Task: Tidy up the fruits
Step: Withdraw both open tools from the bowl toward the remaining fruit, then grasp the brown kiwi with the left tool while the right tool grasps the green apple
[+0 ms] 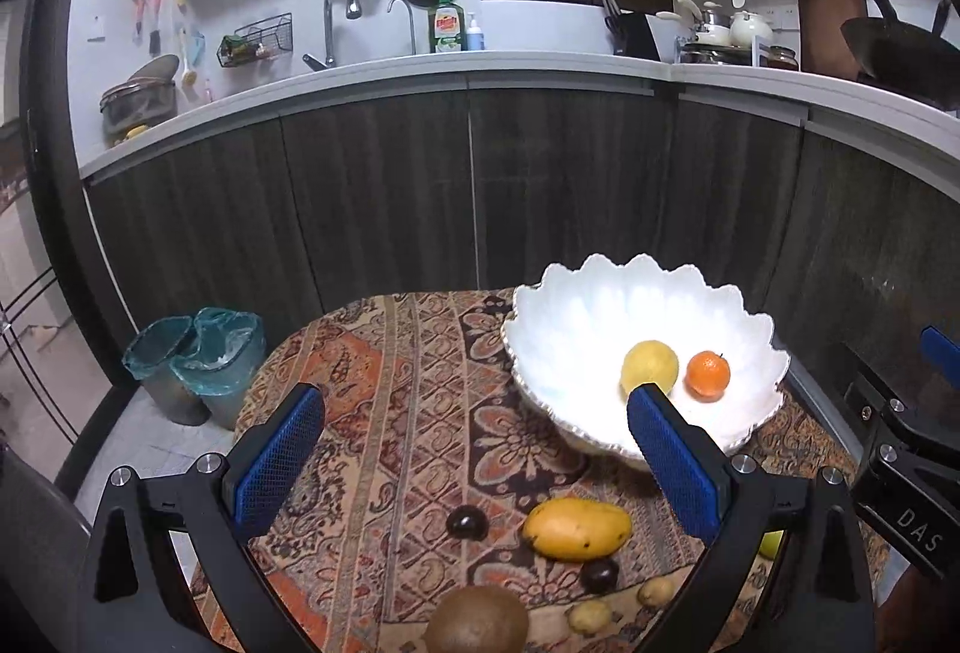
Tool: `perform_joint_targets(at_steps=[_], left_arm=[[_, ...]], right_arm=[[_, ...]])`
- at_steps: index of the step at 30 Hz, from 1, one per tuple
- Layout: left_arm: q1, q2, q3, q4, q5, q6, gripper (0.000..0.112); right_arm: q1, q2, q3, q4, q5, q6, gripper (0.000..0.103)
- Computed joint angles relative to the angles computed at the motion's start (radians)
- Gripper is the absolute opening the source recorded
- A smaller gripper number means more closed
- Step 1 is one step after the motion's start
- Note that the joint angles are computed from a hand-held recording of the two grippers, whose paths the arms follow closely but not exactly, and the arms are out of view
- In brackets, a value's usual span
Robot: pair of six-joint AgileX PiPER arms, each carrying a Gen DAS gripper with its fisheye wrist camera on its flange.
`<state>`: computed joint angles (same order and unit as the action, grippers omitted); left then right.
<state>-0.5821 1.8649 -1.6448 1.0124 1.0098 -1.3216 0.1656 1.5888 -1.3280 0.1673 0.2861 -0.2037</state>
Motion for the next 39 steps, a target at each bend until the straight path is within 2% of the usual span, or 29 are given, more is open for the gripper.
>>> perform_joint_targets(at_steps=[14, 31, 34, 39], left_arm=[[-0.036, -0.059, 0.191, 0.015, -0.015, -0.12, 0.103], [-0.034, -0.004, 0.287, -0.048, -0.097, -0.176, 0.103], [-0.037, 0.005, 0.292, -0.053, -0.099, -0.174, 0.103], [-0.036, 0.031, 0.294, -0.06, -0.101, -0.175, 0.102]], right_arm=[[0.01, -0.045, 0.145, 0.07, -0.033, -0.071, 0.096], [-0.01, 0.008, 0.254, -0.02, -0.081, -0.009, 0.096], [-0.008, 0.029, 0.259, -0.092, -0.088, 0.055, 0.096], [-0.017, 0.094, 0.231, -0.128, -0.049, 0.094, 0.096]])
